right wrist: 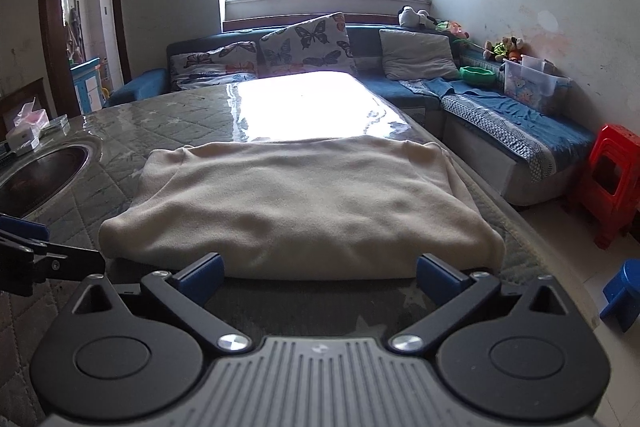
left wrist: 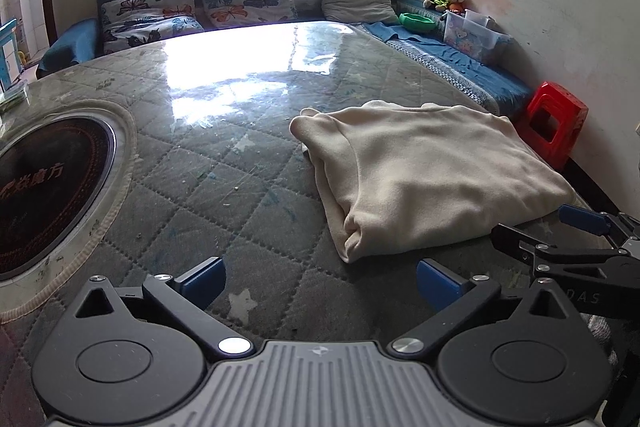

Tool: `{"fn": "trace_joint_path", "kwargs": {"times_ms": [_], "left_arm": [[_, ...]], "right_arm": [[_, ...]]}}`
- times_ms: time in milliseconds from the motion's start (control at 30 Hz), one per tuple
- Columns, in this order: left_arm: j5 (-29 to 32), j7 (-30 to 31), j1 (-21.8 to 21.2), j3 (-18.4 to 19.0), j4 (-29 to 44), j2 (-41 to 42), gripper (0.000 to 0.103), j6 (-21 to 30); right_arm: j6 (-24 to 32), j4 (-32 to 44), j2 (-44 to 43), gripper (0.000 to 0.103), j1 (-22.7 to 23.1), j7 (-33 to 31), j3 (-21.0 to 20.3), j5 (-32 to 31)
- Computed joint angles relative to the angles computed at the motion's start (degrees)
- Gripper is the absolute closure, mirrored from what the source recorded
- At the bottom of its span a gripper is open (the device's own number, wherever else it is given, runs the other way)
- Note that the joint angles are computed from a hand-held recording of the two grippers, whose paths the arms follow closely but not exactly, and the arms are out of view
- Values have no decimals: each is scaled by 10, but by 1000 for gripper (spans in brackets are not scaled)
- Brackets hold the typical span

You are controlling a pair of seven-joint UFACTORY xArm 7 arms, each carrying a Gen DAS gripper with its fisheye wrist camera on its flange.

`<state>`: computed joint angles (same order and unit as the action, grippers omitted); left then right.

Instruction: Fold clothes

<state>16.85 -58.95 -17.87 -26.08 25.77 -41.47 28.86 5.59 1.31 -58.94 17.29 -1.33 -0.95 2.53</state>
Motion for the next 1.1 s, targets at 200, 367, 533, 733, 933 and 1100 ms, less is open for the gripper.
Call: {"fn": "trace_joint_path", "kwargs": {"times_ms": [200, 367, 533, 733, 933, 1100], "left_arm": [[5, -6, -2, -9, -3, -8, 0, 5], [8, -11, -6, -14, -6, -13, 0, 11], [13, -16, -10, -22, -6, -18, 0, 18], [17, -22, -13, -26, -7, -21, 0, 21], [19, -28, -17, -29, -7, -22, 0, 26], [21, -30, -20, -31, -7, -24, 0, 30]], "right_arm": [[15, -4, -14, 0, -7, 14, 8, 0], [22, -8, -25, 0, -7, 21, 13, -1], [31, -15, -43, 0, -5, 26, 13, -2], [44, -19, -61, 0, -5, 32, 15, -3], [54, -22, -74, 0, -8, 36, 18, -5], [57, -24, -80, 0, -8, 39, 20, -6]]}}
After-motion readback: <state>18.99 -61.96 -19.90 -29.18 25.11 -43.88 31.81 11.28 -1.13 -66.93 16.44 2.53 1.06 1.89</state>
